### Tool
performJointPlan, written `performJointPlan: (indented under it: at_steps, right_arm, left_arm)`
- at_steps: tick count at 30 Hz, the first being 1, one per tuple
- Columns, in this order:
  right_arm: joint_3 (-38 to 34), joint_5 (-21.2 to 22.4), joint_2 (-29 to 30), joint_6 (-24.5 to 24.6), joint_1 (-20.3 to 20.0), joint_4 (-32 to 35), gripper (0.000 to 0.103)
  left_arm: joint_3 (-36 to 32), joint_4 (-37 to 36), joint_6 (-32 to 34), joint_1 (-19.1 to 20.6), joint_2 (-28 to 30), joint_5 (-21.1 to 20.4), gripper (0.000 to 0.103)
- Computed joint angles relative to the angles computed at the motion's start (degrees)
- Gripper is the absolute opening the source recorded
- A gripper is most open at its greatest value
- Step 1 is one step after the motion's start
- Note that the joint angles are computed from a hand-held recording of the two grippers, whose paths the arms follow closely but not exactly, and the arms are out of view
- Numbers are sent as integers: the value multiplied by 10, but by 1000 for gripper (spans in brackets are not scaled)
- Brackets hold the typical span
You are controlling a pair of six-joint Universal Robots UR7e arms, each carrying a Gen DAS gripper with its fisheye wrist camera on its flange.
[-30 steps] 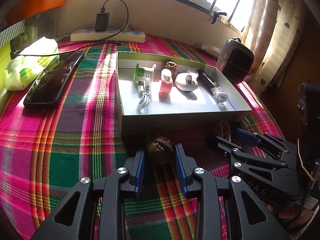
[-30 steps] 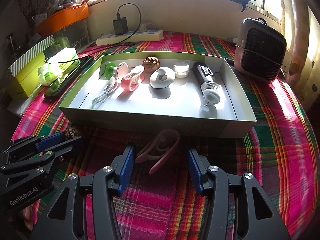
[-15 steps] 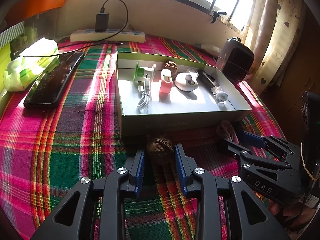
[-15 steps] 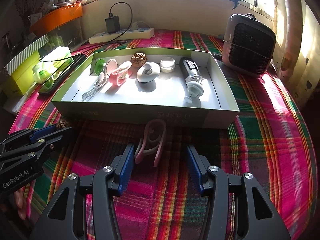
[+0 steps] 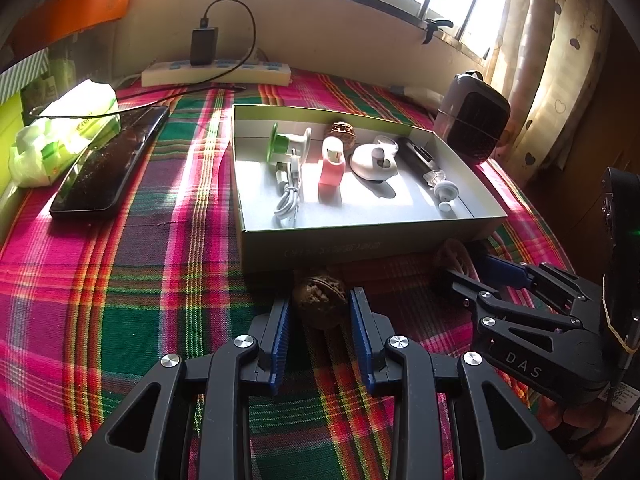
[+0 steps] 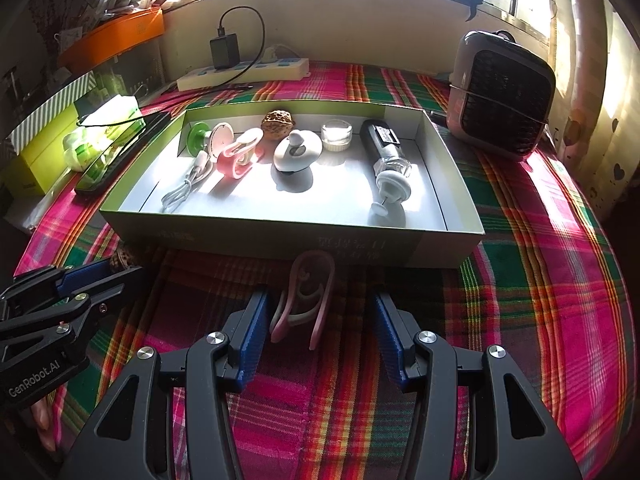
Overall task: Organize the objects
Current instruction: 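Lift the walnut and pink loop and carry both over the box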
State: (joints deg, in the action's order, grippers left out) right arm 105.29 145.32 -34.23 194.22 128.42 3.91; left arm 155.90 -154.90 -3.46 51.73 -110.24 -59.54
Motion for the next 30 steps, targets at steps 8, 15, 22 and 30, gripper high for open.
performJointPlan:
  at_steps: [8, 15, 22, 30]
  right_arm:
    - [6, -2, -5, -3, 0, -10, 34]
    - [9, -4, -6, -8, -1, -15, 25]
    - [10, -5, -7, -8, -1, -16, 25]
    - [11, -5, -8, -9, -1, -17, 25]
  left_arm:
    - [1, 5, -2, -5, -3, 8, 27]
    - [3, 9, -7, -13, -3, 18, 27]
    - [4, 11, -8, -16, -5, 21, 26]
    - [4, 12, -9, -17, -5, 21, 26]
